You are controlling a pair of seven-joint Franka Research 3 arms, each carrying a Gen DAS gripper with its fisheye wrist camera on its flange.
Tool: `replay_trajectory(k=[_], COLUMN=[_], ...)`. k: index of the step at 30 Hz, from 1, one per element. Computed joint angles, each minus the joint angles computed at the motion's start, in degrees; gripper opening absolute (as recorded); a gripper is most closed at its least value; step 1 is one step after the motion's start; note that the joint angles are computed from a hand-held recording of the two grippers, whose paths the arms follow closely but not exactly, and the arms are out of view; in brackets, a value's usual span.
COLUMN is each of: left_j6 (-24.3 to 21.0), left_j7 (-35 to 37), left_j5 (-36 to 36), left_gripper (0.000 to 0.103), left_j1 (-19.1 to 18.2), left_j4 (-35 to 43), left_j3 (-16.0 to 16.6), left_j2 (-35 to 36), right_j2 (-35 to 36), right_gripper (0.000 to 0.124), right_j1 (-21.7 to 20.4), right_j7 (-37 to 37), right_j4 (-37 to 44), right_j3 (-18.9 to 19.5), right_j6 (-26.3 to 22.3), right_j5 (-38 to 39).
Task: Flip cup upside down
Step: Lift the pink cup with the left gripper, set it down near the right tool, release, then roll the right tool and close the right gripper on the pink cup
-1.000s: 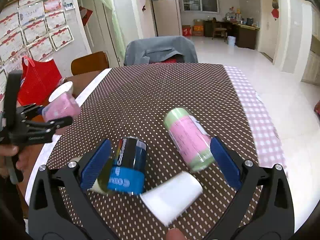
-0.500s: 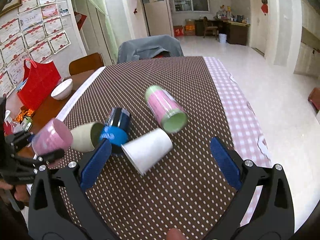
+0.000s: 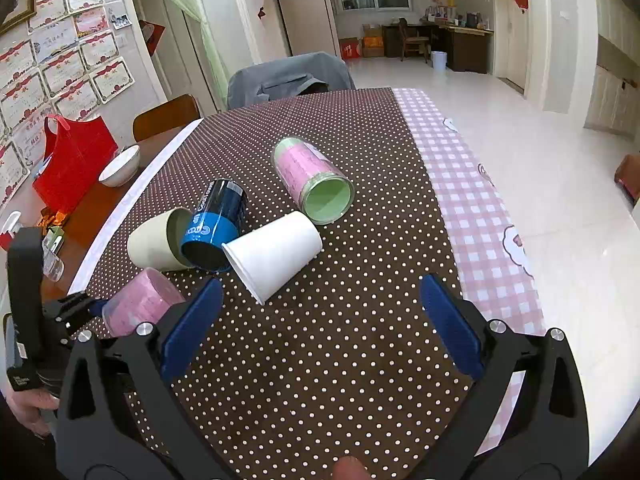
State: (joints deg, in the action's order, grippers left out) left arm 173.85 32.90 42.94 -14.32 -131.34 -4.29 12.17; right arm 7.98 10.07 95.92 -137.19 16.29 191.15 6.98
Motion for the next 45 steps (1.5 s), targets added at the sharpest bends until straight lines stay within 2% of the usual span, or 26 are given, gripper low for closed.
replay_trajectory(k=[4, 7, 8, 10, 11, 16, 18, 21, 23, 26, 30, 35, 38, 41, 45], left_j6=[-0.5, -2.2, -2.3, -1.9, -2.0, -2.3, -2.9, -4.4, -5.7, -6.8, -8.8, -10.4, -10.7, -11.0, -12.0], left_j7=[-3.8, -4.3, -5.8, -8.9, -10.5, -21.7, -26.7, -32.1, -34.8, -38.6, -44.1, -49.3, -51.8, -54.5, -57.9], left_j5=[2.3, 1.9, 3.3, 6.6, 8.3, 19.3, 23.9, 28.4, 30.7, 33.6, 37.5, 41.0, 42.5, 44.0, 45.8], left_gripper=[0.075, 0.077, 0.077, 0.085, 0.086, 0.089, 0.089, 0.089, 0.089, 0.089, 0.089, 0.089, 0.089, 0.089, 0.089], left_j1=[-1.6, -1.5, -2.2, -3.5, -3.9, -4.9, -4.7, -3.5, -2.5, -0.5, 1.9, 4.7, 5.8, 6.4, 6.8], left_j4=[0.2, 1.0, 1.2, 1.3, 1.3, -0.1, -1.1, -2.5, -3.6, -5.3, -8.2, -11.3, -13.0, -15.1, -18.0], left_j3=[1.4, 0.8, 1.5, 2.9, 3.3, 4.3, 4.1, 2.9, 1.8, 0.1, -2.9, -6.2, -7.2, -7.9, -8.7], left_j2=[0.9, 1.9, 2.3, 2.3, 2.1, -0.7, -2.4, -5.1, -6.8, -9.3, -13.3, -17.7, -20.1, -22.7, -26.3], right_j2=[0.3, 0.4, 0.5, 0.7, 0.7, 1.9, 2.8, 3.9, 4.2, 3.9, 2.7, 1.3, 0.5, 0.6, -0.3], right_gripper=[0.097, 0.097, 0.097, 0.097, 0.097, 0.097, 0.097, 0.097, 0.097, 0.097, 0.097, 0.097, 0.097, 0.097, 0.097], right_j1=[-3.6, -3.7, -4.6, -5.2, -5.8, -17.5, -23.4, -28.8, -30.3, -29.8, -27.0, -21.8, -17.0, -17.1, -12.0], right_j7=[1.5, 1.8, 2.2, 2.7, 3.0, 6.4, 7.0, 6.2, 5.3, 4.1, 2.8, 0.4, -0.8, -2.6, -3.8], right_j4=[-0.4, -0.6, -0.7, -0.7, -0.7, -0.5, -0.2, 0.1, 0.2, 0.1, 0.0, 0.0, 0.0, 0.2, 0.2], right_j3=[3.4, 3.6, 4.4, 5.0, 5.7, 17.1, 23.3, 29.3, 31.6, 32.2, 31.1, 27.9, 24.5, 25.8, 21.8], right_j6=[-0.1, -0.2, -0.2, -0.3, -0.4, -1.4, -2.0, -2.8, -3.1, -3.2, -3.5, -3.7, -3.9, -4.5, -5.0], right_j5=[-1.8, -2.4, -2.9, -3.3, -3.6, -7.9, -8.9, -8.5, -7.3, -5.1, -1.9, 1.9, 4.0, 6.1, 8.2])
